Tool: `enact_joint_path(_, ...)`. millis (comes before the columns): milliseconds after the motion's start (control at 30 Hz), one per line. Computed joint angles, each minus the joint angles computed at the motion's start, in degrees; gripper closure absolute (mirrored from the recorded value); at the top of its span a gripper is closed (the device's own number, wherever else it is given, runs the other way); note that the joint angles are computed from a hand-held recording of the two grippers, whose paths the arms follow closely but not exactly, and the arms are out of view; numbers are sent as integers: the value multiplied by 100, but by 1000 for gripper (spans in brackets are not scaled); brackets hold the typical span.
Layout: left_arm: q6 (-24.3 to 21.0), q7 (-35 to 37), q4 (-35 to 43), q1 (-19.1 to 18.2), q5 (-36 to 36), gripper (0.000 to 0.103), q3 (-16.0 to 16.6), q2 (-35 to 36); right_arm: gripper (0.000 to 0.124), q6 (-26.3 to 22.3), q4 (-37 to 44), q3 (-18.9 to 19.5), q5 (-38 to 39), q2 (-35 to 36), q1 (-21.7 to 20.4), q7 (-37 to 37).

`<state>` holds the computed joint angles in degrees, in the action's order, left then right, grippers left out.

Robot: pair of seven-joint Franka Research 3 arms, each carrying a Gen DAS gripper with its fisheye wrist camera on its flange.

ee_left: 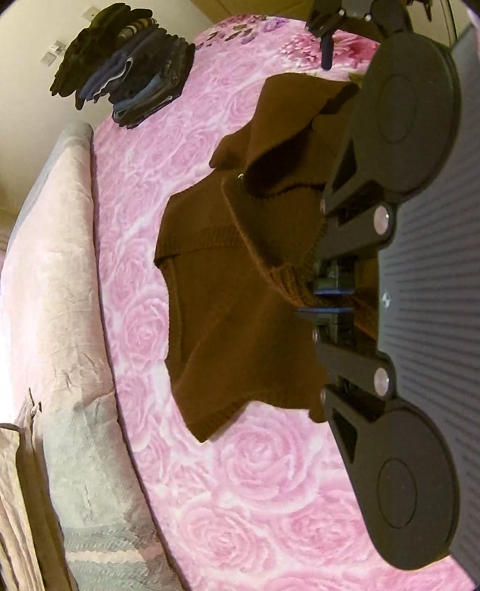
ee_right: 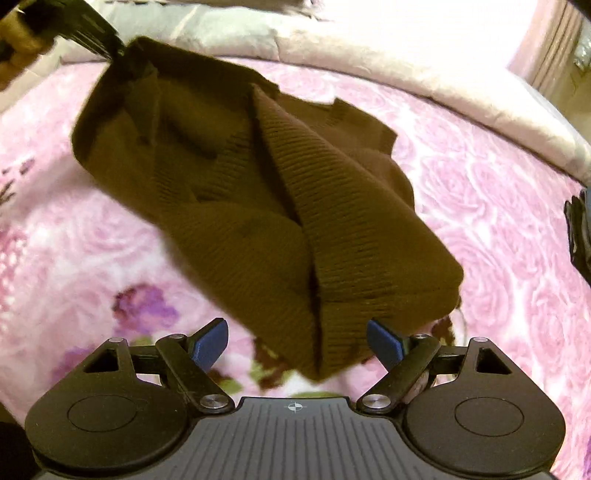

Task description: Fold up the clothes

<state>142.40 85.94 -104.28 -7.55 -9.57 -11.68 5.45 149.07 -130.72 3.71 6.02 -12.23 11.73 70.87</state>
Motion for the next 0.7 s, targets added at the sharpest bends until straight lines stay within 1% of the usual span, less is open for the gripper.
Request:
enact_joint_path(100,42,204,-90,-2,-21,98,-19,-43,39,161,80,96,-345,261,-294,1239)
enact_joint_path(133,46,248,-98,-7,-16,98,-20,-37,39,247,89,103,-498,341,-321,1424)
enact_joint_path(200,50,329,-167,-19,31,98,-21,-98,39,428,98,118,-907,491,-332,1580)
enact_joint_path(300,38,546,-291,-49,88,98,-22,-236,40,805,46,116,-1643,637,-307,1435)
enact_joint_path(333,16,658,-340,-67,116,98,-24,-307,48,911,41,108,-1888,647,-337,1545)
enact_joint_path(367,-9,811,-398,-87,124,98,-25,-389,95,954,44,75,-1964,607,-374,1747)
enact_joint_path(400,-54,1047,-478,-113,98,99,-28,-504,116,979,53,44,-1998,559,-422,1969)
enact_joint_path(500,-281,1986,-817,-264,-220,99,9,-1007,118,918,-52,-181,-1295,178,-499,2112)
enact_joint_path(567,-656,2629,-1102,-458,-538,100,89,-1485,118,599,-90,-342,-696,-158,-557,2107)
enact_joint_path(600,-890,2893,-1230,-572,-620,100,131,-1716,119,415,-128,-386,-513,-366,-611,2104)
enact_joint_path(667,-1445,3350,-1506,-818,-565,100,158,-2183,119,-40,-233,-456,-235,-805,-707,2025)
enact_joint_path(700,-1681,3432,-1660,-930,-501,100,142,-2386,119,-305,-283,-455,-160,-982,-746,1971)
